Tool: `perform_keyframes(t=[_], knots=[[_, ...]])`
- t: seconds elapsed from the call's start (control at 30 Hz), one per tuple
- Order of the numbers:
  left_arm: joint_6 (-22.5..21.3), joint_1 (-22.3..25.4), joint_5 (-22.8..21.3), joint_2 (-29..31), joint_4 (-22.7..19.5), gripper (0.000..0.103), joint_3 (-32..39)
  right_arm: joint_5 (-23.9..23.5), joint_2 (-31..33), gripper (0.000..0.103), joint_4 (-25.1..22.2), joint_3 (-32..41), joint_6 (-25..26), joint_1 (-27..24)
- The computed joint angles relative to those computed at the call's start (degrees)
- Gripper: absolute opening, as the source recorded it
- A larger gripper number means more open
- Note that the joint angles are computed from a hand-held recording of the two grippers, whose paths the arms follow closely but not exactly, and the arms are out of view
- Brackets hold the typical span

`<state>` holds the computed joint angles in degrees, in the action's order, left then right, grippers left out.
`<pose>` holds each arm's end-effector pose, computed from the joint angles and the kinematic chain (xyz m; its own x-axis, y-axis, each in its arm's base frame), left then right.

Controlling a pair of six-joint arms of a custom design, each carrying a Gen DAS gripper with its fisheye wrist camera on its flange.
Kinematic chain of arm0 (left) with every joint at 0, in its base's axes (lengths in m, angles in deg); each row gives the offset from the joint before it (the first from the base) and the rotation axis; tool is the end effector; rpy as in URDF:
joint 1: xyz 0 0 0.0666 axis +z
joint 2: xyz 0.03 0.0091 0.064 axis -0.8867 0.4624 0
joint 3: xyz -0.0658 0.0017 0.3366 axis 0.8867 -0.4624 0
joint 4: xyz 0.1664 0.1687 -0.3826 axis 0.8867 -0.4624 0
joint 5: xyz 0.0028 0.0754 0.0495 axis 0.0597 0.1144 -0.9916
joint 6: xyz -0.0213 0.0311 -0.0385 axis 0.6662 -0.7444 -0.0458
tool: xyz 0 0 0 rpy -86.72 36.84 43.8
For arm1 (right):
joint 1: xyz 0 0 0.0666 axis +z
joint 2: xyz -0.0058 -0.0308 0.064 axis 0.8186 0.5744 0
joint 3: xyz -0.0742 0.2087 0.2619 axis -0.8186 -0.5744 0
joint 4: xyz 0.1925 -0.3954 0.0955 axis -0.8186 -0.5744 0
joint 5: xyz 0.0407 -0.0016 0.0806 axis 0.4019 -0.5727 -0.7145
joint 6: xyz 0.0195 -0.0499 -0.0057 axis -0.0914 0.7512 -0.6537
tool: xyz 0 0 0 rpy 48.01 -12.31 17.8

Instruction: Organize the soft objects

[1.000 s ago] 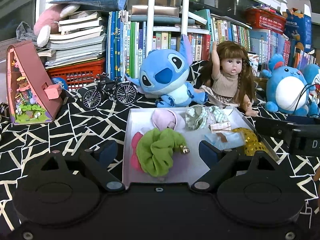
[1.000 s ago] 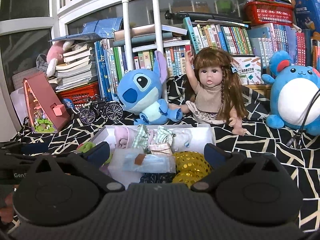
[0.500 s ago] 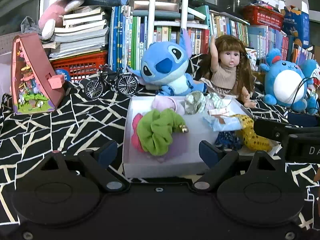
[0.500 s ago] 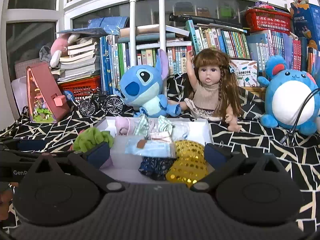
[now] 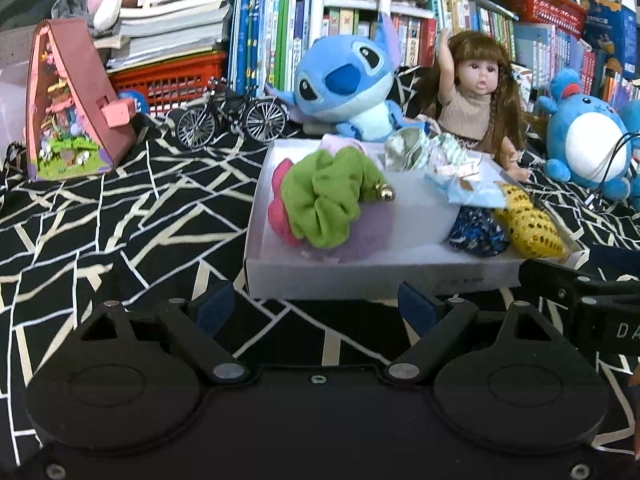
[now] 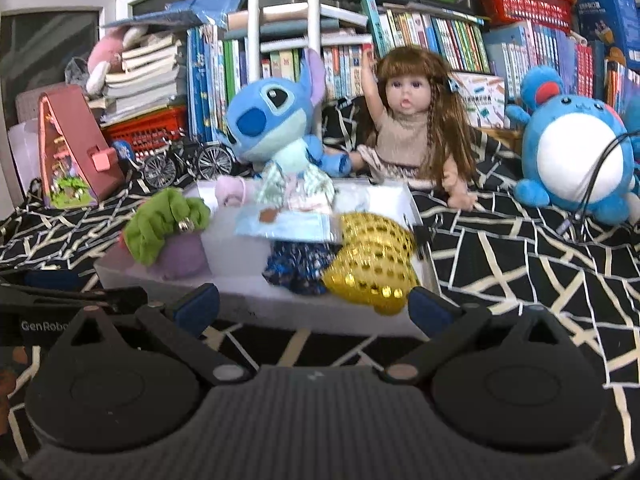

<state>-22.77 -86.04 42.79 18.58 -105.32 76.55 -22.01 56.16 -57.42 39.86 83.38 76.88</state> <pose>0.5811 -0.2368 0.3799 -0.5580 -0.1446 -0.8172 -0.1919 0.9805 -0.0425 0.6117 0.2466 0.3697 -0.4785 -0.1226 -0.8695 -0.3588 0.9311 0.0661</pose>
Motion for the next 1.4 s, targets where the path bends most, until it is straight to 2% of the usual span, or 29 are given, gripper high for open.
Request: perform_keyframes(t=[0.83,1.1,1.4], knots=[[1.9,0.2,-0.4,3.6,-2.8,0.088,2.3,2.0,3.1,0.103,-3.7,1.8,-0.8,0.4],[1.5,0.2,-1.4,4.1,-2.7,0.089,2.6,3.5,5.1,0.103,-7.8,4.5,-1.5,0.6],[1.8,0.4,-1.0,4.5,-3.0,0.097,2.9,4.5,5.7,0.103,-9.2,5.4,-0.8,1.0]])
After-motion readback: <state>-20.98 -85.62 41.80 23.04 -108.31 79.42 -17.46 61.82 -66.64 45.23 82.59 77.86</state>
